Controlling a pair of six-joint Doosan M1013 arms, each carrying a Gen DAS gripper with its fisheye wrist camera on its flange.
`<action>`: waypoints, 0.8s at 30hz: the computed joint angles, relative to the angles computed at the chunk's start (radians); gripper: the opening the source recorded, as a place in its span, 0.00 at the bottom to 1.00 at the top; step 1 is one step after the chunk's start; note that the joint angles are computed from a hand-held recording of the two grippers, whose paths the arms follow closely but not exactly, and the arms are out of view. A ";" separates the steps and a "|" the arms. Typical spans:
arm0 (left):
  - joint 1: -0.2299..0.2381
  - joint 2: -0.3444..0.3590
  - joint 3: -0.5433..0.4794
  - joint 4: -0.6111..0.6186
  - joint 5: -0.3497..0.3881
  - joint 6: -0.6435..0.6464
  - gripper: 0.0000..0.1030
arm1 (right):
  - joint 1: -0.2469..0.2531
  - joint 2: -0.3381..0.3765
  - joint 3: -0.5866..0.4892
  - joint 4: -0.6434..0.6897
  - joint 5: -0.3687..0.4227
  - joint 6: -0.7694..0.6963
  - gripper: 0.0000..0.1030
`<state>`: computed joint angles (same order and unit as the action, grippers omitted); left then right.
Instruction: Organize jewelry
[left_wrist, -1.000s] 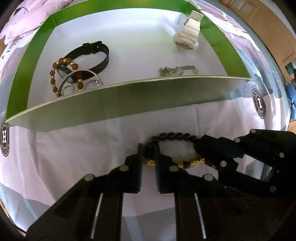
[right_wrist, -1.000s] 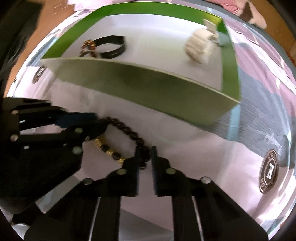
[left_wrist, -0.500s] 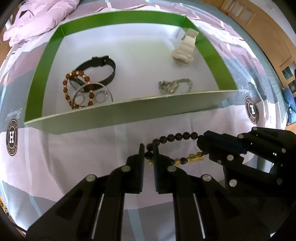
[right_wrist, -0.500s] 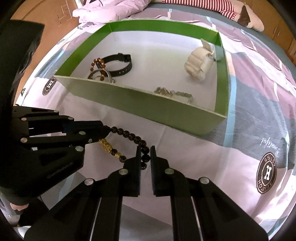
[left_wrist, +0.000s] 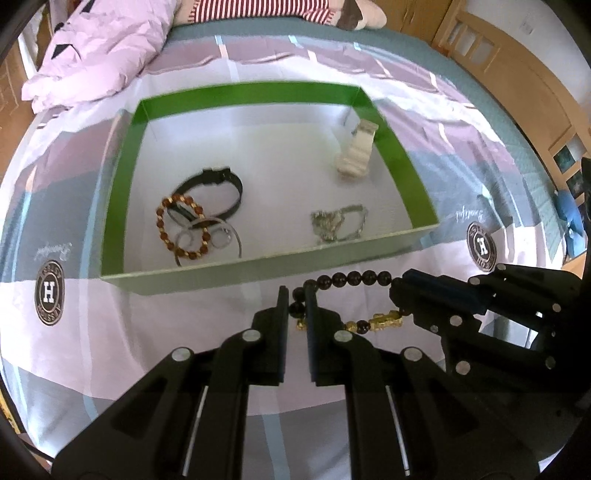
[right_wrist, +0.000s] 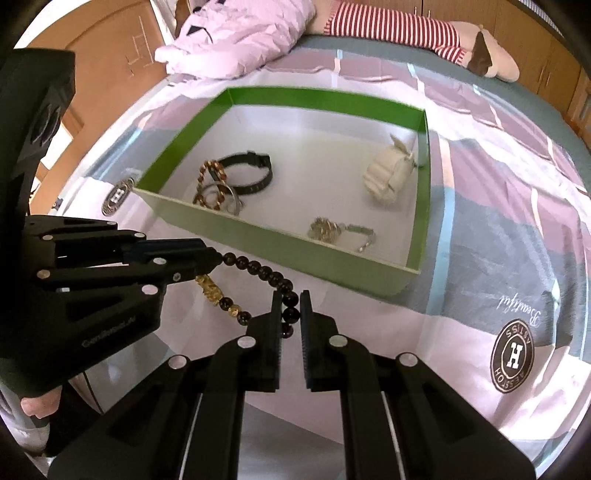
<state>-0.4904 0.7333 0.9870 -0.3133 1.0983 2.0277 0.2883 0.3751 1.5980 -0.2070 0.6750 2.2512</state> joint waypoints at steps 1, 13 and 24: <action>0.001 0.000 -0.003 -0.005 0.000 0.002 0.08 | 0.001 -0.003 0.000 -0.008 -0.005 0.006 0.09; 0.005 0.003 -0.059 -0.020 -0.070 -0.032 0.08 | -0.003 -0.004 -0.043 -0.108 -0.026 0.052 0.09; 0.008 0.036 -0.115 -0.013 -0.032 -0.048 0.08 | -0.014 0.002 -0.067 -0.171 -0.063 0.111 0.09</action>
<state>-0.4827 0.7698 0.8716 -0.3263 1.0659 1.9802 0.2739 0.3771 1.5309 -0.3778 0.6119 2.3621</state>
